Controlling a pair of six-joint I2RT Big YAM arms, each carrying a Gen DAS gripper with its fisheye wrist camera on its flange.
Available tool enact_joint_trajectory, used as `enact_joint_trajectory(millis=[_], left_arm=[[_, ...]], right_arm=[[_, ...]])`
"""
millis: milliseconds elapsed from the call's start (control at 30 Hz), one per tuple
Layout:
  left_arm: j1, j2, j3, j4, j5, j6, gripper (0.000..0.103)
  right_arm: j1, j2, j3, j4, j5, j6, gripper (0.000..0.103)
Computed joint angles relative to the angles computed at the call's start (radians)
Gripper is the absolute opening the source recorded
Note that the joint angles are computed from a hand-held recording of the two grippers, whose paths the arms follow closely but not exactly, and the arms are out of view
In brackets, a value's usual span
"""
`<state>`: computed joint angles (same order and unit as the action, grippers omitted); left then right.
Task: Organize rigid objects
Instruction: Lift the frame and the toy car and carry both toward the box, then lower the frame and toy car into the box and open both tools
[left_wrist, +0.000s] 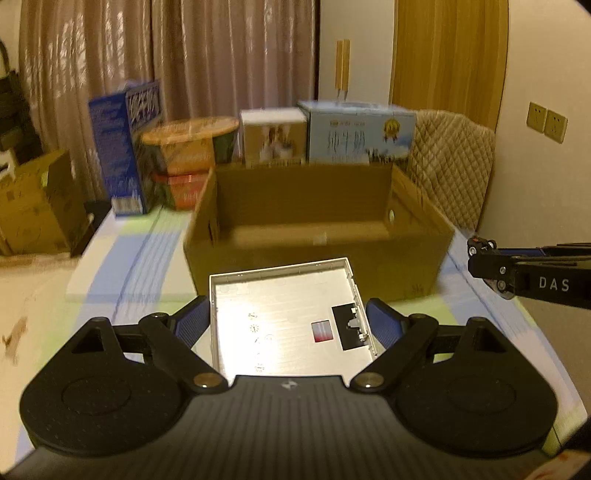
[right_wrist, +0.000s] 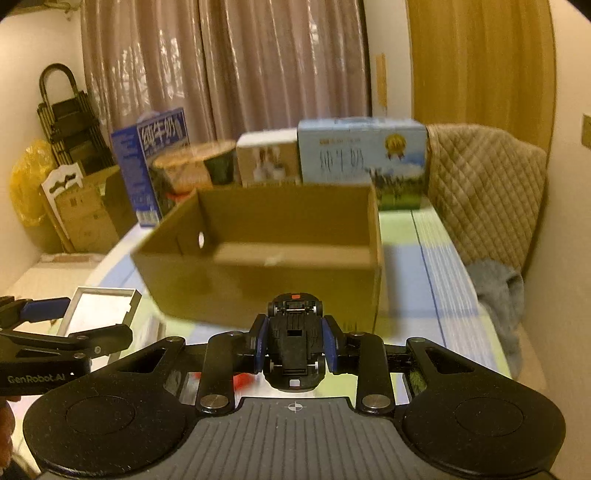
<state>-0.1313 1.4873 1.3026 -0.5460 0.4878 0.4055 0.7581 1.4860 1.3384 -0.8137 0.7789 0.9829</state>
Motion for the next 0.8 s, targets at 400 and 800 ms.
enact_joint_trajectory(millis=[400,800], left_arm=[[-0.083,0.354,0.534,-0.208,-0.033,-0.015,0.088],[-0.124,0.525,0.72,-0.317,-0.087,0.007,0.088]], right_arm=[[-0.249,0.055,0.102,0.134,-0.198,-0.219,0.027],[-0.343,0.147,0.118,0.148,-0.347,-0.176,0.027]])
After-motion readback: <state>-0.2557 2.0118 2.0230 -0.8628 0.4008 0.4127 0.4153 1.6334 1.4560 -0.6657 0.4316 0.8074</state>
